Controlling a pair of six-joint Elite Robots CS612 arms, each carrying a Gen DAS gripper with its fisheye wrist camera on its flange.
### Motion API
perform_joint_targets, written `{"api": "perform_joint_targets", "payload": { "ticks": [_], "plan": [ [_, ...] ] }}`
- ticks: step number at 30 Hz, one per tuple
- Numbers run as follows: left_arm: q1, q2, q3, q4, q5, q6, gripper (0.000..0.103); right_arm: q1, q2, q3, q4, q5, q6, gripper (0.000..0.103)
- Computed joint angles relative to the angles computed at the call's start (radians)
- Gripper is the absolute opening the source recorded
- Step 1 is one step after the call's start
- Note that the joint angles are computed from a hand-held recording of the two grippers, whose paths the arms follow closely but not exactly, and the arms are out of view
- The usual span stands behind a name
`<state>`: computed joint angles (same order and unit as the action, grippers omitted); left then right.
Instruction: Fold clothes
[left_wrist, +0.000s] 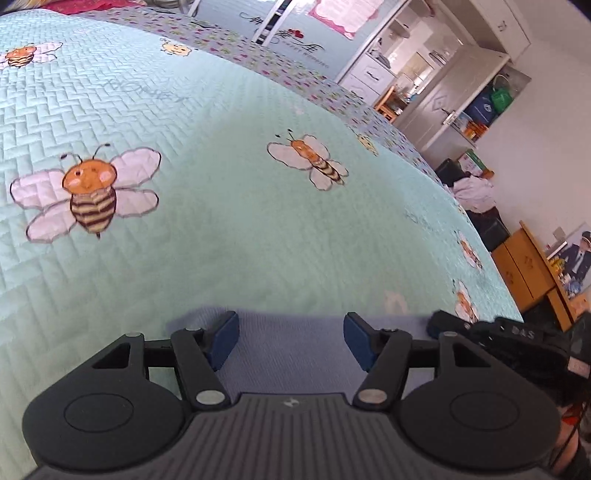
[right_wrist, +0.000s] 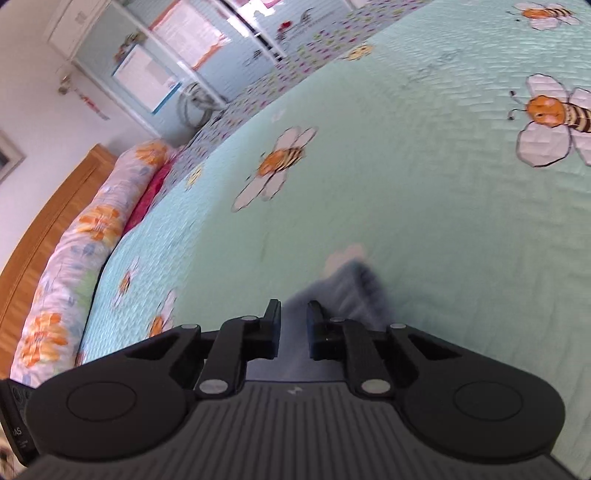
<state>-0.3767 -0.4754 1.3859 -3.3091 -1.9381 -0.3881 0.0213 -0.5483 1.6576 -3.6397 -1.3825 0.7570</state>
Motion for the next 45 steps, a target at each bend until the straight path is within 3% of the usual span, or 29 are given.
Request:
{"api": "perform_joint_targets", "payload": {
  "ticks": [2,4,6,8,10,12,13,14,15,16,17,18,22,24,27,28,30,32,33,38,45],
  "plan": [
    [0.003,-0.006,0.003,-0.004,0.006,-0.014,0.066,0.001,-0.005,0.005,-0.018,0.002,0.010,0.020],
    [0.008,-0.015,0.027,-0.047,-0.003,-0.027,0.066,0.020,-0.016,0.016,-0.055,-0.007,-0.062,0.031],
    [0.006,-0.029,0.066,-0.083,0.003,-0.022,0.067,0.032,-0.019,0.020,-0.072,0.005,-0.102,0.051],
    [-0.002,-0.045,0.113,-0.112,0.025,0.005,0.067,0.029,-0.013,0.015,-0.051,-0.009,-0.093,0.054],
    [-0.011,-0.063,0.162,-0.149,0.058,0.044,0.067,0.011,0.005,0.004,-0.031,-0.015,-0.045,0.043],
    [-0.021,-0.080,0.210,-0.186,0.092,0.082,0.067,-0.019,0.016,0.009,-0.042,0.020,0.054,0.000],
    [-0.020,-0.088,0.233,-0.206,0.091,0.088,0.067,-0.023,0.009,0.025,-0.065,0.019,0.076,0.000],
    [-0.014,-0.095,0.250,-0.225,0.072,0.078,0.067,-0.025,0.002,0.041,-0.093,0.017,0.093,0.006],
    [-0.006,-0.104,0.273,-0.246,0.056,0.066,0.067,-0.019,-0.011,0.060,-0.122,0.007,0.070,0.025],
    [0.001,-0.114,0.298,-0.268,0.044,0.055,0.067,-0.010,-0.025,0.082,-0.156,0.002,0.037,0.036],
    [0.004,-0.125,0.323,-0.282,0.040,0.055,0.067,0.000,-0.034,0.104,-0.190,0.015,0.001,0.053],
    [0.006,-0.138,0.349,-0.289,0.037,0.066,0.067,0.010,-0.041,0.124,-0.222,0.032,-0.035,0.059],
    [-0.002,-0.174,0.431,-0.261,-0.014,0.185,0.067,0.057,-0.059,0.178,-0.234,0.038,-0.181,0.059],
    [-0.018,-0.180,0.455,-0.230,-0.002,0.242,0.070,0.055,-0.049,0.182,-0.218,0.023,-0.152,0.057],
    [-0.032,-0.192,0.470,-0.176,0.031,0.284,0.067,0.051,-0.043,0.195,-0.205,-0.002,-0.102,0.036],
    [-0.035,-0.198,0.478,-0.184,0.040,0.292,0.067,0.050,-0.052,0.208,-0.211,-0.015,-0.090,0.037],
    [-0.043,-0.212,0.495,-0.215,0.072,0.303,0.071,0.070,-0.082,0.234,-0.221,-0.102,-0.130,0.058],
    [-0.057,-0.229,0.504,-0.231,0.132,0.300,0.079,0.097,-0.112,0.257,-0.226,-0.189,-0.178,0.072],
    [-0.064,-0.237,0.506,-0.234,0.160,0.298,0.081,0.104,-0.121,0.264,-0.227,-0.199,-0.188,0.076],
    [-0.102,-0.269,0.511,-0.229,0.262,0.277,0.082,0.134,-0.159,0.281,-0.213,-0.219,-0.213,0.082],
    [-0.140,-0.300,0.545,-0.268,0.324,0.335,0.084,0.161,-0.195,0.312,-0.204,-0.247,-0.216,0.083]
  ]
}}
